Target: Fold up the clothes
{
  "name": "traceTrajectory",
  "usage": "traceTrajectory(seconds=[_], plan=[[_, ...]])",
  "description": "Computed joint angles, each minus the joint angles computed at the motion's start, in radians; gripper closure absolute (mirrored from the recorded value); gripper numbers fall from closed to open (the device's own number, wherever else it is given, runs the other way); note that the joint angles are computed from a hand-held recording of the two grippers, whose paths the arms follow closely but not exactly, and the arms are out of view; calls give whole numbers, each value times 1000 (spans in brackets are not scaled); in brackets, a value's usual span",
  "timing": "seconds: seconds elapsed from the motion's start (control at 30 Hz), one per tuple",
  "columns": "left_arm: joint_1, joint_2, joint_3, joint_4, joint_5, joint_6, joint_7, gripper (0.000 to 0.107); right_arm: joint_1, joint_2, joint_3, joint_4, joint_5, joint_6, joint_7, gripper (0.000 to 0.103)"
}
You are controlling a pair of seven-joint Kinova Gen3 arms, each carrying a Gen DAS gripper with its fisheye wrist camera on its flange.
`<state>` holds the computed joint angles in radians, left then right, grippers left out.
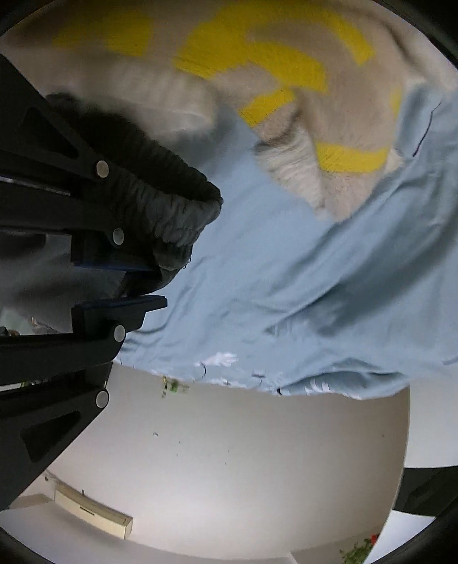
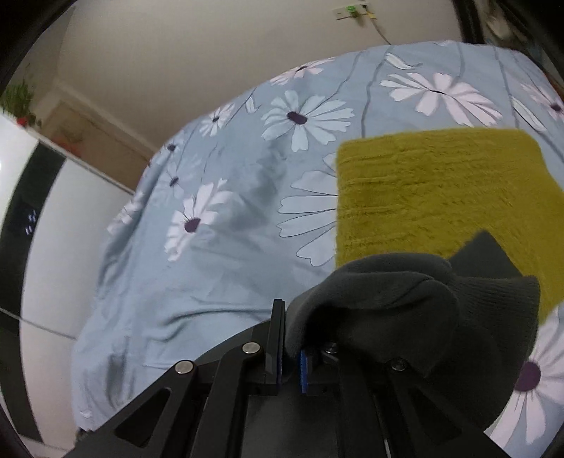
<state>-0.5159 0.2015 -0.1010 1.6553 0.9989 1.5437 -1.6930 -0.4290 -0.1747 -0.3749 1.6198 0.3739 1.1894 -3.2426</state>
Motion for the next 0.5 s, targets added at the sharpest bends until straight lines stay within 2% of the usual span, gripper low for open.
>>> traceTrajectory(seconds=[0.03, 0.07, 0.13, 0.17, 0.37, 0.5], plan=[[0, -5, 0, 6, 3, -4, -9, 88, -3, 3, 0, -2, 6, -2, 17, 89], [-5, -17, -2, 17, 13, -2, -26, 77, -8, -8, -6, 6, 19, -14, 21, 84], [-14, -50, -12, 22, 20, 13, -57, 58, -10, -46, -29, 28, 46, -53, 14, 55], [-17, -67, -19, 21, 21, 23, -71, 55, -6, -61, -51, 31, 65, -56, 8, 47], [-62, -208, -121, 61, -12, 124, -199, 42, 43, -144, -231, -4, 170, 43, -29, 41], [-55, -240, -166, 127, -122, 193, -217, 41, 81, -262, -301, 57, 130, 15, -95, 36]])
